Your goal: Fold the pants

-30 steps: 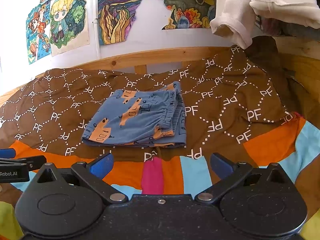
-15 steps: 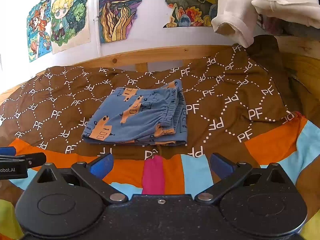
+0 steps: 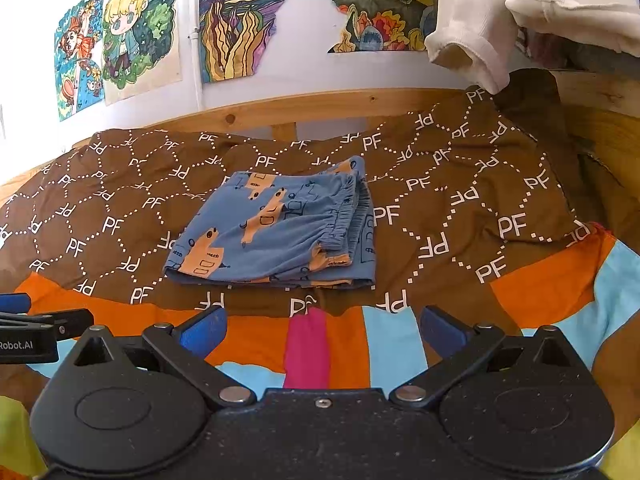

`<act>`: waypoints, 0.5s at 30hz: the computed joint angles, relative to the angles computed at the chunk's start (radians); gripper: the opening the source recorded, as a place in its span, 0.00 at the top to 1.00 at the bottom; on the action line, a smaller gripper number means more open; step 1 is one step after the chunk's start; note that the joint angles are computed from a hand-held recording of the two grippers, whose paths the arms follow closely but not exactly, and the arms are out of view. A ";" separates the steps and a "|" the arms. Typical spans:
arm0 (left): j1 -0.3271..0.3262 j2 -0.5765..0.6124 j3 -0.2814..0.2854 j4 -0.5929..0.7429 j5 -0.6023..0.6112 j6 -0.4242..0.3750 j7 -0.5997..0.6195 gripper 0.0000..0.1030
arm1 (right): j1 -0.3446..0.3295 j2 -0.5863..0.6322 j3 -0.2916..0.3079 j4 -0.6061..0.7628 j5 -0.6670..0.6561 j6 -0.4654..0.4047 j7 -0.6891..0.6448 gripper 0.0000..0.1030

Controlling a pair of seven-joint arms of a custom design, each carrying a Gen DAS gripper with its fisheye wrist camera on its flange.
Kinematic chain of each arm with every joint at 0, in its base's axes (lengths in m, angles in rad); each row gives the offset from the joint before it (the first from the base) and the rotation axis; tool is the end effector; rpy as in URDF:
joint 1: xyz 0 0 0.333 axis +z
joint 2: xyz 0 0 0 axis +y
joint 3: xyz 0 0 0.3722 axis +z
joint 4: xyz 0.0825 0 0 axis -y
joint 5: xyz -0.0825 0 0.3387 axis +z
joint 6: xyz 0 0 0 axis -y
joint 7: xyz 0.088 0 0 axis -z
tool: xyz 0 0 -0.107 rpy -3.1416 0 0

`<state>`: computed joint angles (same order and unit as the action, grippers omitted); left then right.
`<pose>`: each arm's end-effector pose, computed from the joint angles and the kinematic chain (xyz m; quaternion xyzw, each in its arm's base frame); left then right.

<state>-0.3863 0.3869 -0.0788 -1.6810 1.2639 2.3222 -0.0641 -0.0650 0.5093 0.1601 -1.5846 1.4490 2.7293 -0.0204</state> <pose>0.6119 -0.2782 0.4874 -0.7242 0.4953 -0.2252 0.4237 0.7068 0.0057 0.4579 -0.7161 0.4678 -0.2036 0.4764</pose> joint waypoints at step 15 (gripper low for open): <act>-0.002 0.000 -0.001 -0.002 0.003 -0.003 -0.003 0.00 | 0.001 0.003 0.000 0.003 -0.014 -0.001 0.007 0.01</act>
